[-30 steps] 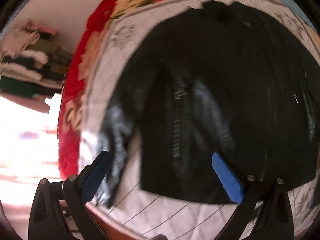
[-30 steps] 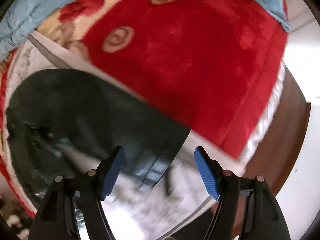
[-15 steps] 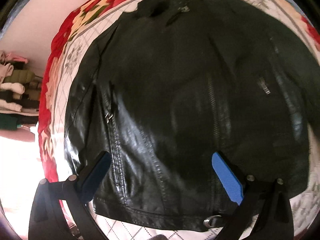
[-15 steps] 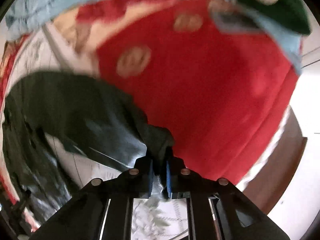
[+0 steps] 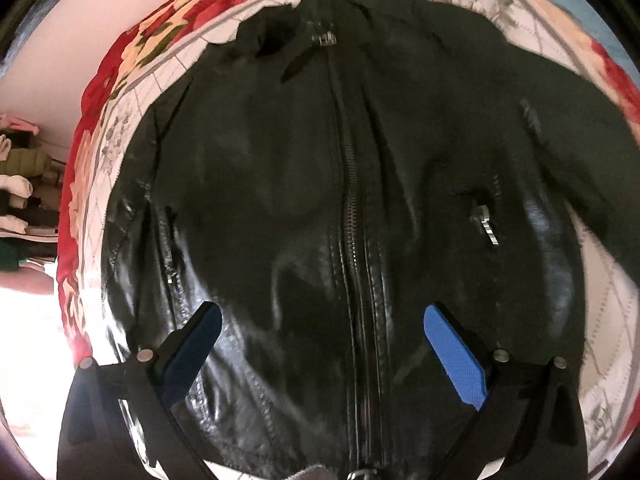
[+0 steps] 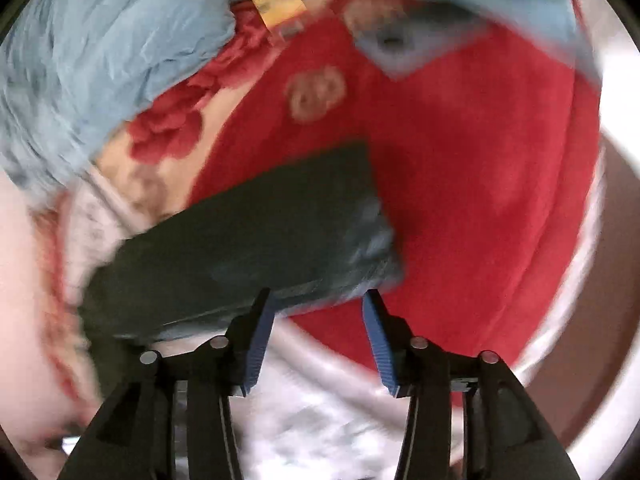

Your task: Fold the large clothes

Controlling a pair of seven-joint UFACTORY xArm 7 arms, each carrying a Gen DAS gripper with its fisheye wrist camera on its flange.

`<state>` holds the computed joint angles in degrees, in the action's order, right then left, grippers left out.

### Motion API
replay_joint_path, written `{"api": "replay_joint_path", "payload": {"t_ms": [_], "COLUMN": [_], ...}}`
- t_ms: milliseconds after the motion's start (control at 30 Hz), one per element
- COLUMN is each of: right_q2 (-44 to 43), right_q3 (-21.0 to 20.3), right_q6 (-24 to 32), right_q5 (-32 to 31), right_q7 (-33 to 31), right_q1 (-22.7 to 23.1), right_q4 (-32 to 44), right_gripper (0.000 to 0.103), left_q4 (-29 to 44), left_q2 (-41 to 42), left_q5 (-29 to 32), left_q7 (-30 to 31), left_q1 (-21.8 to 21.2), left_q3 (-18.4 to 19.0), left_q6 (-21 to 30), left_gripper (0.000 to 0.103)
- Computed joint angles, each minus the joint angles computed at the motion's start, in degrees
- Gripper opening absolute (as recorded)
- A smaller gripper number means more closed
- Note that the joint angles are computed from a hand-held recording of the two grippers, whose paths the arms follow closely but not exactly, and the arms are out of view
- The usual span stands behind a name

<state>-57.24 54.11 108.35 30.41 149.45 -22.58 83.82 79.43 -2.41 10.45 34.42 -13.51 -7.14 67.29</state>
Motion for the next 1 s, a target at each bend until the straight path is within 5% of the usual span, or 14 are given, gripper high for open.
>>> {"api": "replay_joint_path", "payload": {"t_ms": [100, 233, 467, 500, 533, 600, 833, 1000], "right_q2": [-11.8, -21.4, -32.7, -33.6, -34.5, -35.0, -20.8, -5.2], "right_q3": [2.2, 5.6, 5.8, 5.4, 5.2, 4.4, -2.4, -0.6], "right_q6": [-10.0, -10.5, -12.3, -13.1, -15.0, -16.4, -17.2, -17.9], "right_q5": [2.0, 3.4, -3.4, -3.4, -3.4, -3.1, -13.2, -17.4], "right_q7": [6.4, 15.3, 5.5, 4.0, 1.9, -0.1, -16.1, -26.8], "right_q1": [-0.7, -2.9, -6.8, -7.0, -7.0, -6.9, -13.1, -22.8], "right_q4": [-8.2, -12.4, -18.1, -19.2, -21.2, -23.0, -14.3, 1.8], "right_gripper": [0.052, 0.058, 0.057, 0.044, 0.01, 0.006, 0.006, 0.005], "left_q4": [-1.4, -1.5, 2.4, 3.1, 4.3, 6.6, 14.1, 22.5], "left_q2": [0.9, 2.3, 5.0, 5.5, 6.3, 8.0, 11.8, 14.7], "left_q5": [2.0, 2.6, 2.4, 2.7, 2.6, 2.2, -0.1, -3.7], "left_q7": [-1.7, -3.0, -4.8, -5.2, -5.8, -7.1, -8.1, -6.4], "left_q1": [-0.3, -0.7, -1.9, -2.1, -2.3, -2.7, -3.3, -2.1], "left_q3": [-0.3, -0.4, -0.6, -0.6, -0.6, -0.6, 0.0, 0.8], "left_q6": [-0.6, -0.7, 1.6, 1.7, 2.0, 2.6, 6.0, 10.0], "left_gripper": [0.103, 0.103, 0.103, 0.103, 0.103, 0.103, 0.103, 0.103]}}
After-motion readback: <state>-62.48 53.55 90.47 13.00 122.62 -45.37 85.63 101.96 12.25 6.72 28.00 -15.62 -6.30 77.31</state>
